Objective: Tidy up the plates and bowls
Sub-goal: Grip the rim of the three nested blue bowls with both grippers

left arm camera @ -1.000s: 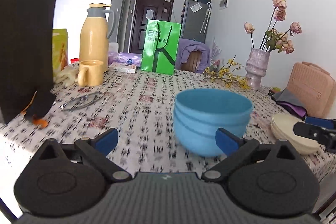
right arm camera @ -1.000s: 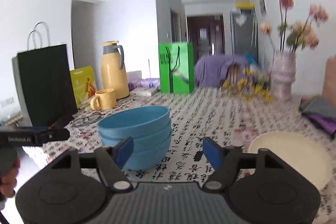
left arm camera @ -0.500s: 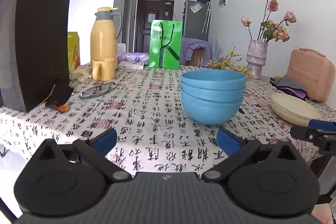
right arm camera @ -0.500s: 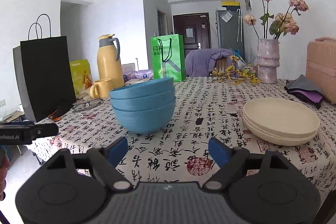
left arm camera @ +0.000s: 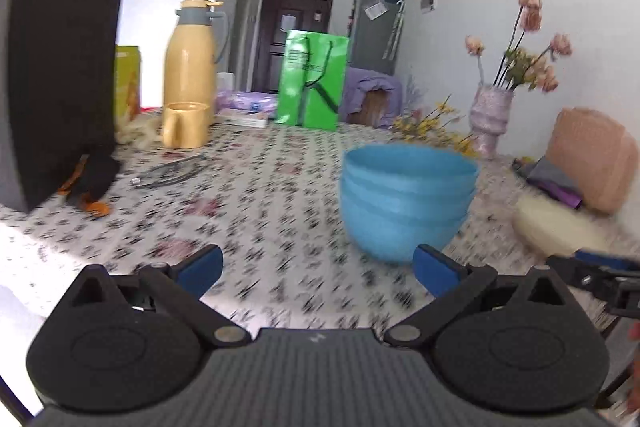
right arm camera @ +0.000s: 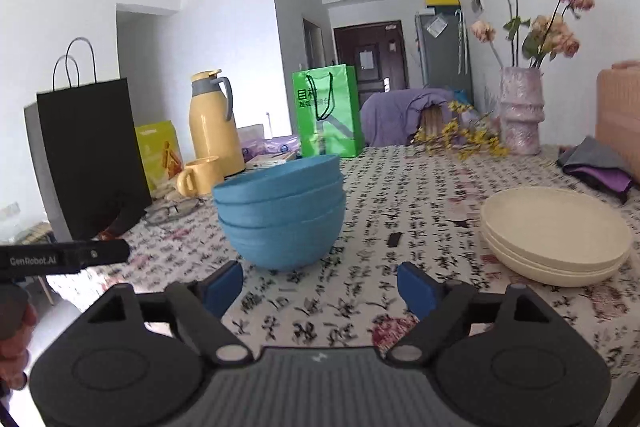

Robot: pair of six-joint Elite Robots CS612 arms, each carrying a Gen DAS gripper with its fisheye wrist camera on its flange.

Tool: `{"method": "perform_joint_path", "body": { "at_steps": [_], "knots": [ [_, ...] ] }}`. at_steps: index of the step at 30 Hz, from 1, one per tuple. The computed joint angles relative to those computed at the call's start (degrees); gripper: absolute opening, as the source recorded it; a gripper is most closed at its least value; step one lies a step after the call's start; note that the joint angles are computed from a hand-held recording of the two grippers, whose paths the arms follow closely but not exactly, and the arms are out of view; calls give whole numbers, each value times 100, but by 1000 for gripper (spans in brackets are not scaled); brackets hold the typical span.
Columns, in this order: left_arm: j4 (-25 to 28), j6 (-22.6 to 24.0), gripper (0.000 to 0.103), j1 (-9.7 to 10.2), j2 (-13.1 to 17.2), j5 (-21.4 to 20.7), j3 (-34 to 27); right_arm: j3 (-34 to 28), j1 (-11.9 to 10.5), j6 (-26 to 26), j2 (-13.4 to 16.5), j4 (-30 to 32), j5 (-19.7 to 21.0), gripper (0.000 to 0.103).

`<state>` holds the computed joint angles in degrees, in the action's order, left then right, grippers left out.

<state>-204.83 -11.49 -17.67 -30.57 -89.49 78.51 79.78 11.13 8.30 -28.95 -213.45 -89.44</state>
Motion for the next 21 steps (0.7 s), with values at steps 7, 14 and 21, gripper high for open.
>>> {"method": "perform_joint_path", "body": {
  "at_steps": [7,14,21],
  "knots": [
    [1214,-895,103,183,379,-896,-1359,-907,-334,1492,141,1039,1150,84],
    [3123,-1157,103,305,1083,-1751,-3033,-2094,-518,2338,596,2507,1654,82],
    [4590,-1339,103,364,1544,-2292,-4043,-2831,-699,3179,1078,2977,2675,79]
  ]
}}
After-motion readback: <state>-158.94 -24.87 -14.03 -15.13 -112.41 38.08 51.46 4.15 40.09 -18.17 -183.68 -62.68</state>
